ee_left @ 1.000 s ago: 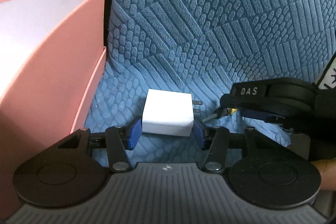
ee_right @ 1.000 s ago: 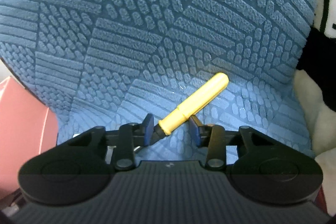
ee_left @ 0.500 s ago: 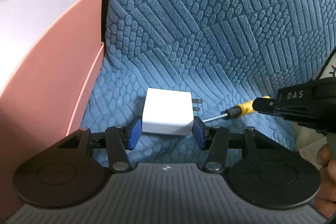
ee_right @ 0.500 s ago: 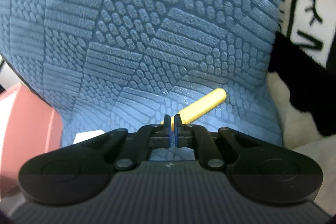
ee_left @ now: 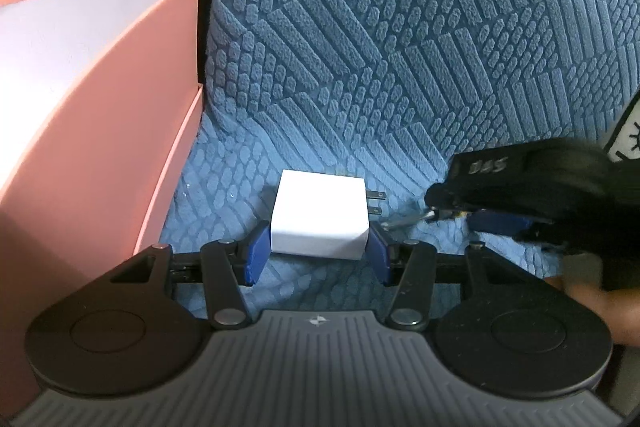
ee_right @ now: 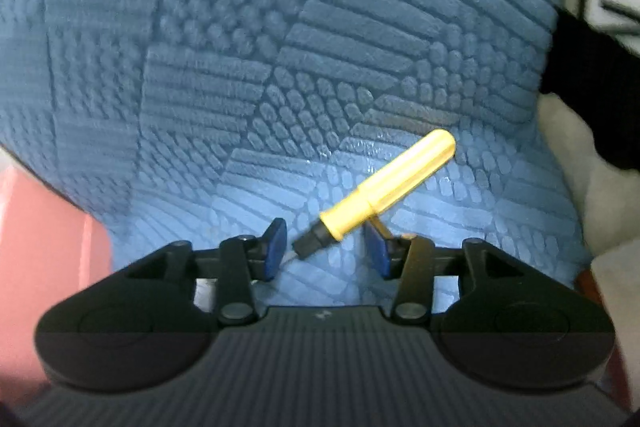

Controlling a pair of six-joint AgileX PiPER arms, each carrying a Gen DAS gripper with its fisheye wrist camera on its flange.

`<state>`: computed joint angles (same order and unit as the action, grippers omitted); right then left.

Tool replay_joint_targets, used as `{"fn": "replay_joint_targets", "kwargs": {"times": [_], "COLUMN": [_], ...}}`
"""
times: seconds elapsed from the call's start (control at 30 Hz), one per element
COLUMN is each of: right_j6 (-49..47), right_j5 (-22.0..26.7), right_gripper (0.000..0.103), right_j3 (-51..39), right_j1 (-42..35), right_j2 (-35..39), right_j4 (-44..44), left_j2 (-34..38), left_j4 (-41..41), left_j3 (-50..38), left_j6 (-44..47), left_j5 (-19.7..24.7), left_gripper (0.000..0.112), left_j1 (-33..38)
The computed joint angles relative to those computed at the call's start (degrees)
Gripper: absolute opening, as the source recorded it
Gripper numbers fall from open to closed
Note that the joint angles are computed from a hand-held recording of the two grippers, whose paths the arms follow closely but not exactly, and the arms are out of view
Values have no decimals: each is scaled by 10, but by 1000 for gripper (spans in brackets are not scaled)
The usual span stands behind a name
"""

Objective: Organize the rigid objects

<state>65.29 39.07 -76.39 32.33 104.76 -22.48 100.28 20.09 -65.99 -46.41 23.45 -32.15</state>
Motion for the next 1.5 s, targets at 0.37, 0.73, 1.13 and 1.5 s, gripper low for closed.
{"fn": "replay_joint_targets", "kwargs": {"times": [0.37,0.73,1.13,1.5], "right_j6": [-45,-54,25,150], "right_j5": [30,29,38,77], "right_gripper": [31,30,18,17], "right_j3": [-30,38,153,219], "right_j1": [8,6,48,158], "right_j2": [20,-68,-174,-234], "right_j4": [14,20,-4,-48], "left_j2": [-14,-18,-92,-172], "left_j4": [2,-55,-175,-178], "left_j3": [15,23,107,193], "left_j6": [5,73,207,222], "left_j5": [-6,-10,-32,-45], "left_gripper": [57,57,57,56], "left_j1": [4,11,19,-4]}}
